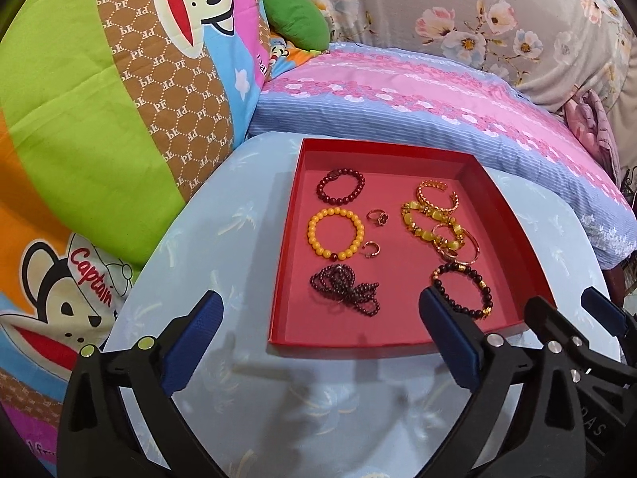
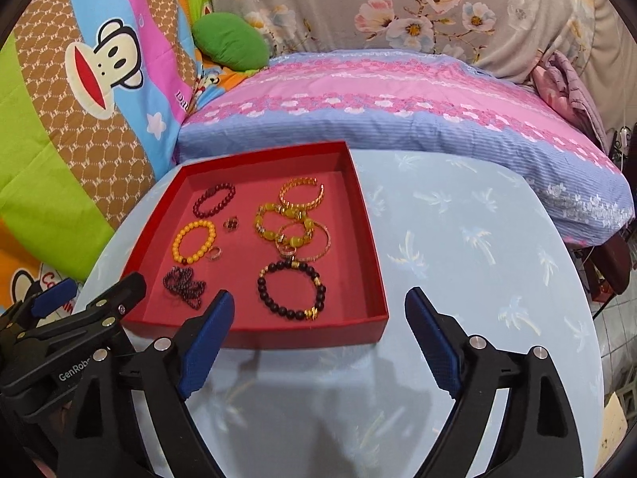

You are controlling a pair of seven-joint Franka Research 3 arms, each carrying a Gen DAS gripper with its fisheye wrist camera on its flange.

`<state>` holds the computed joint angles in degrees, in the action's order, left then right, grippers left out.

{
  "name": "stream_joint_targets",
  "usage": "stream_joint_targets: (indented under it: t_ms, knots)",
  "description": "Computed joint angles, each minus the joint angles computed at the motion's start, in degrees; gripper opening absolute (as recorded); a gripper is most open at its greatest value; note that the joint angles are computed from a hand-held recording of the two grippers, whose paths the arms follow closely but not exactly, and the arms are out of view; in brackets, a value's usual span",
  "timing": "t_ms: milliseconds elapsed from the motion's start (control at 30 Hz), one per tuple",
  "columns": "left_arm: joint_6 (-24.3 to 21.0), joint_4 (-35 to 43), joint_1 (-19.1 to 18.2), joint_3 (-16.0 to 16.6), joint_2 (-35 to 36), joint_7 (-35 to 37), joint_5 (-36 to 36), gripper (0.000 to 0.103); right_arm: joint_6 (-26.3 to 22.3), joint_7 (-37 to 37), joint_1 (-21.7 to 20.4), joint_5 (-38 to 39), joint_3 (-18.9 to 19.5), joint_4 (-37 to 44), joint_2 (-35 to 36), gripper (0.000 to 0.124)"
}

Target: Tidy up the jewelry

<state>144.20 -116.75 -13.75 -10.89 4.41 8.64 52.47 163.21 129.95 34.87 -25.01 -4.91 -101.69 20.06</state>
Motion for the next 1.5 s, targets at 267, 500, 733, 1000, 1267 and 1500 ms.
stream_joint_targets:
  t_ms: [267,500,733,1000,1267,1500]
  knots:
    - [-0.8,-2.1,-0.5,-0.6,-1.0,-1.0,0.3,0.096,-0.9,0.5,0.0,-1.2,0.5,-3.3,-2.0,0.088]
    - [-1.1,-3.1,-0.6,-0.9,-1.3,-1.7,0.0,0.096,0.3,6.8,1.3,-9.5,-1.1,-5.3,-3.4,0.096]
    - [-2.1,-3.1,-0.8,-1.1,-1.3,-1.3,-0.1,0.096,0.9,7.3,-0.6,-9.4,0.8,-6.3,-3.7,0.096]
    - [-2.5,-3.5,-1.1,-1.2,-1.4,-2.3,0.0,0.096,0.8,11.7,0.4,-14.6,-0.3,-6.8,-4.2,0.096]
    - [-3.1,-3.5,-1.2,-1.4,-1.5,-2.5,0.5,0.096,0.3,12.6,-0.7,-15.5,0.8,-6.8,-4.3,0.096]
    - [-3.6,-3.3,-1.2,-1.4,-1.3,-1.6,-0.2,0.096,0.1,12.3,-1.0,-14.8,1.3,-7.1,-4.3,0.096]
